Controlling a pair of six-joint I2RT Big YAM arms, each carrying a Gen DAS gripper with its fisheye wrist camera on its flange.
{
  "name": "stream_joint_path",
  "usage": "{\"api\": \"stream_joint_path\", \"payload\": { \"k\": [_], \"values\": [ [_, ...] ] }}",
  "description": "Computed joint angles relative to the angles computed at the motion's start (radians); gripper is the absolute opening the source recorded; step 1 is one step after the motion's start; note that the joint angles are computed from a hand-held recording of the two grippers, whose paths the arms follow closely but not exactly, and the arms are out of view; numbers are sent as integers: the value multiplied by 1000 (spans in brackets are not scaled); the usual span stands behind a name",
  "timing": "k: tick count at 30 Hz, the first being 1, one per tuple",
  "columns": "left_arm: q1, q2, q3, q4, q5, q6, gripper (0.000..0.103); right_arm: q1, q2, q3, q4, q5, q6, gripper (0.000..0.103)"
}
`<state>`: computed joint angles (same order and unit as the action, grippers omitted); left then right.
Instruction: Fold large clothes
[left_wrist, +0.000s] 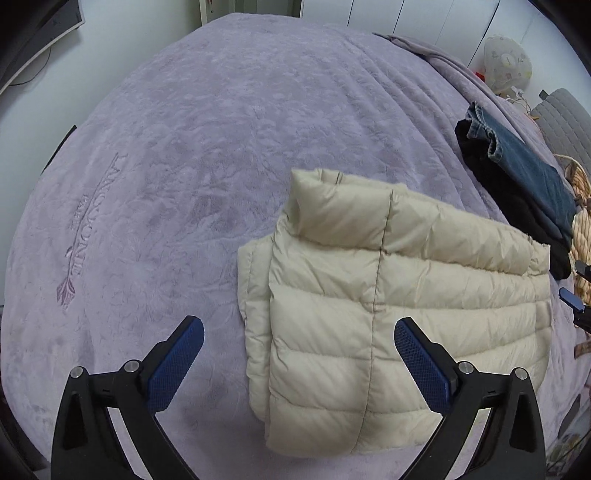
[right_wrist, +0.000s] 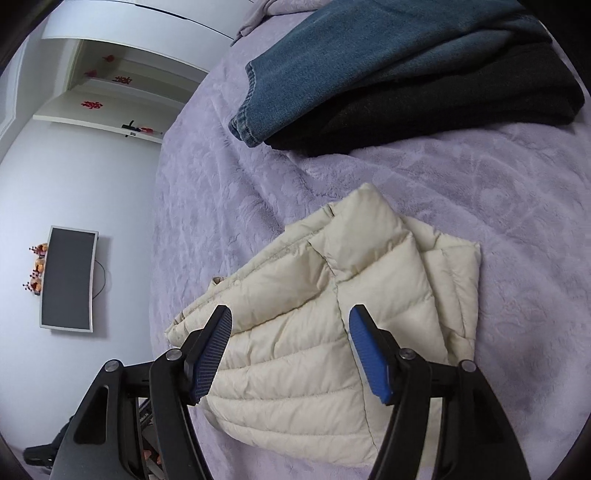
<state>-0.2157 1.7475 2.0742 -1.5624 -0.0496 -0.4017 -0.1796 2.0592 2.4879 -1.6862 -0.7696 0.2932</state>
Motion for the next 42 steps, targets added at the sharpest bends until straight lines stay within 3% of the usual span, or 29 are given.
{"api": "stream_joint_path", "payload": {
  "k": [3, 6, 7, 9, 12, 16, 19, 26, 32, 33, 34, 36, 42],
  "values": [
    [-7, -25, -47, 14, 33, -21, 103, -6, -64, -121, 38, 1, -7, 70],
    [-31, -13, -28, 36, 0, -10, 103, 9, -80, -147, 49, 54, -39, 65],
    [-39, 6, -3, 37, -19, -11, 103, 17, -71, -135, 45, 76, -48, 45],
    [-48, 45, 41, 48, -55, -19, 103, 34, -37, -90, 19, 117, -49, 25],
    [-45, 112, 103, 55, -110, -52, 103, 57, -4, -59, 38, 178, -51, 25],
    [-18, 208, 166, 14, -107, -100, 103, 83, 53, -3, 45, 275, -83, 25],
    [-7, 233, 145, 20, -91, -103, 103, 85, 98, 17, 38, 293, -60, 22],
    [3, 231, 147, 16, -74, -90, 103, 81, 110, 21, 39, 297, -52, 22],
    [20, 135, 88, 25, -53, -53, 103, 66, 87, 53, -5, 268, -71, 28],
    [24, 109, 63, 29, -42, -54, 103, 61, 68, 34, -3, 257, -76, 37],
    [29, 81, 32, 36, -26, -58, 103, 55, 37, -7, 12, 240, -78, 54],
    [42, 26, -33, 46, 21, -72, 103, 42, -38, -111, 55, 202, -74, 67],
    [93, -161, -299, 110, 181, -181, 103, 7, -250, -417, 110, 104, -66, 67]
  ]
}}
